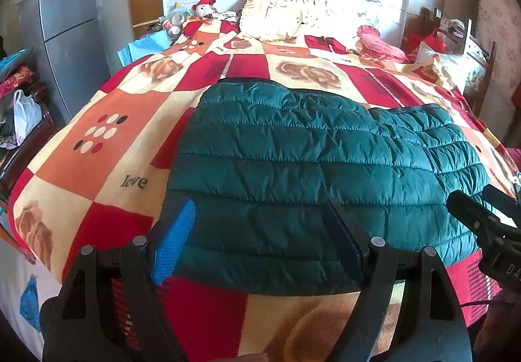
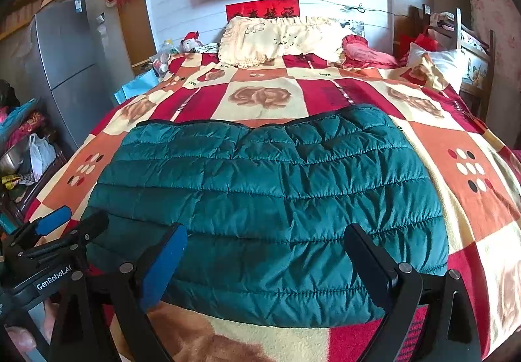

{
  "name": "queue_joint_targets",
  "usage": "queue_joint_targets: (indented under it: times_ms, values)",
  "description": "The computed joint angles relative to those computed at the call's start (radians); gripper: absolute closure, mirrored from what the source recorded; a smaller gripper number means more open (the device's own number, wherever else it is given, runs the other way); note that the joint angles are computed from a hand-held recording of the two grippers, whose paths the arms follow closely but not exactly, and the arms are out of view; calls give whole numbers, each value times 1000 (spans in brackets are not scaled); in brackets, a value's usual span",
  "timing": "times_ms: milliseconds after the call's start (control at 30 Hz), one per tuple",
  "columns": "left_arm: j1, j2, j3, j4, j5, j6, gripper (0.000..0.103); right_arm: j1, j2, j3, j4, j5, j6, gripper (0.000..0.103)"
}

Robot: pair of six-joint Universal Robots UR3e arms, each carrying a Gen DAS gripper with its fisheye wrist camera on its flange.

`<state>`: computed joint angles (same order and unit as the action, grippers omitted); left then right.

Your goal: Fold large clothes

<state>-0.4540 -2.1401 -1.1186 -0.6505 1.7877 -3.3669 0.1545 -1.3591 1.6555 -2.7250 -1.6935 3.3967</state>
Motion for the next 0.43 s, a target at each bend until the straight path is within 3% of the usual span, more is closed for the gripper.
queue_joint_targets:
  times_ms: [267, 433]
  values:
    - [-1, -5, -6, 23, 4, 1, 22, -1, 11, -13, 9, 4, 2, 7]
    - [33, -12, -5, 19, -40, 1, 22, -9, 14, -12, 13, 10, 1, 7]
